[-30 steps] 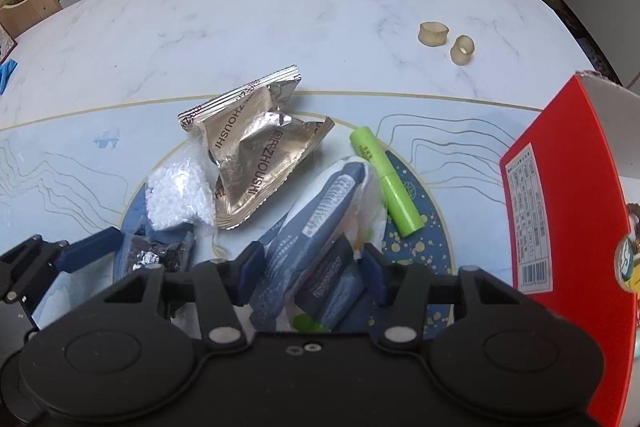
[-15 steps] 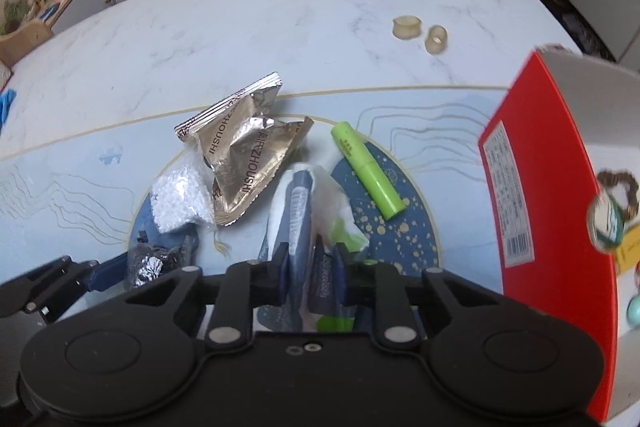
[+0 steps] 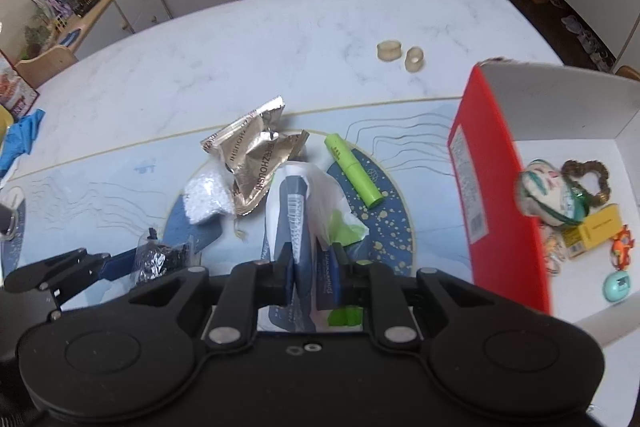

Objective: Organize objects
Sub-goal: 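Lift both bags with both grippers and carry them over the shoebox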

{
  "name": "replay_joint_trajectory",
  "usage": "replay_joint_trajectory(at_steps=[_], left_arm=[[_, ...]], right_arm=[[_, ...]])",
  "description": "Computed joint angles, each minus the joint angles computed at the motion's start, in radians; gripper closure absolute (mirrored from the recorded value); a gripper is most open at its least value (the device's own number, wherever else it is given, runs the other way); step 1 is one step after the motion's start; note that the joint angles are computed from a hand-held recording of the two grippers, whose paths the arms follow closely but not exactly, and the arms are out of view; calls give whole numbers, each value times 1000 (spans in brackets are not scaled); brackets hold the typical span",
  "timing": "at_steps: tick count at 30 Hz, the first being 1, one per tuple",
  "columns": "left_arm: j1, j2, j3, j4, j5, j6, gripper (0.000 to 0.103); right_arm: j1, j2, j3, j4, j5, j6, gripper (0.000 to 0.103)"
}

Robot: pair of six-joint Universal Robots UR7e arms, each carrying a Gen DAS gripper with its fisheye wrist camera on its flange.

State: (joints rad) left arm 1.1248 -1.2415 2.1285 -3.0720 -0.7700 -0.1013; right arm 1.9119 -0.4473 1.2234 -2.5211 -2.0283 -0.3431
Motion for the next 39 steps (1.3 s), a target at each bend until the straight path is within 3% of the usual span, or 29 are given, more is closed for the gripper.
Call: replay_joint_trajectory(at_steps=[4, 14, 25, 39], left_arm=[[-26, -24, -7, 40, -10, -4, 61], [-84, -17, -68, 101, -54, 26, 61], [-143, 139, -214, 134, -35, 7, 61], [-169, 366, -452, 209, -33, -30, 61]], right_arm=[[-3, -57, 20, 51, 42, 44, 87], [-20, -145, 26, 78, 76, 22, 87], [-88, -182, -51, 124, 124, -58, 87], [-192, -159, -231, 227, 146, -129, 87]])
